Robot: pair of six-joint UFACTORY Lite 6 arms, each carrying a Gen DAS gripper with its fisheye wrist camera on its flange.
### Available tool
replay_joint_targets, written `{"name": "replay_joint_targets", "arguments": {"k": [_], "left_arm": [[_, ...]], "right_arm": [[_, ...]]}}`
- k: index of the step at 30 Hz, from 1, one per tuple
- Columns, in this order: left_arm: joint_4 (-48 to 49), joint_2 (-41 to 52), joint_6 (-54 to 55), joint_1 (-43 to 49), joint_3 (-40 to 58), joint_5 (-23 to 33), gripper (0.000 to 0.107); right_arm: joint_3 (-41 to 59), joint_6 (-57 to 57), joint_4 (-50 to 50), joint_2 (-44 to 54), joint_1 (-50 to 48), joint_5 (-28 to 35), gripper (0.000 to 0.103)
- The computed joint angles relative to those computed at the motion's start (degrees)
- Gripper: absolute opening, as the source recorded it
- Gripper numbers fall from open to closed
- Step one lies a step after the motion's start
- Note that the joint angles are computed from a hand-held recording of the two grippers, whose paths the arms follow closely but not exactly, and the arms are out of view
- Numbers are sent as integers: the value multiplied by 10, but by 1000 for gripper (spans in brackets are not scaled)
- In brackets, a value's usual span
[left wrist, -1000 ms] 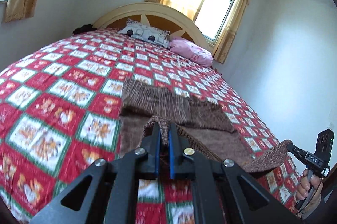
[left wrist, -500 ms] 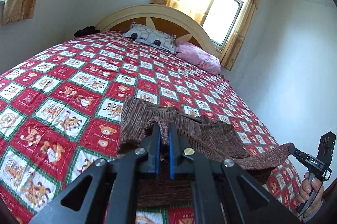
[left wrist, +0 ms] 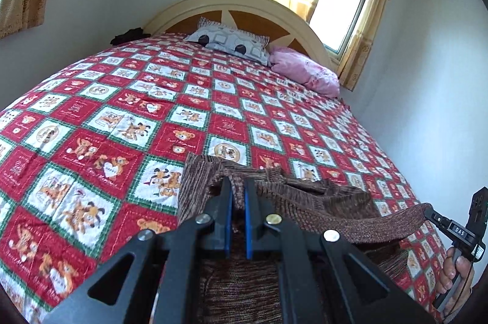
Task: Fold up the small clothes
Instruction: 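Grasp the ribbed hem with both tools and lift it toward the collar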
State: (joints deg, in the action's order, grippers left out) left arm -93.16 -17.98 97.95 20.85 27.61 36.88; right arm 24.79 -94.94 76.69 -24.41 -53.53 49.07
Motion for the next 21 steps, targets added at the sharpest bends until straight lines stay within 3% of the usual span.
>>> {"name": "replay_joint_targets", "arguments": {"k": [5, 14, 18, 21], "left_arm": [[-145, 134, 114, -94, 65, -83, 7], [-297, 298, 241, -175, 176, -143, 7], [-419, 315, 350, -195, 195, -174, 15], [-422, 299, 336, -177, 204, -191, 32]], "right_arm": [[42, -48, 96, 108, 79, -97, 6], [175, -138, 256, 310, 176, -218, 7], [252, -138, 273, 413, 192, -231, 9], [250, -207, 340, 417, 196, -253, 25]]}}
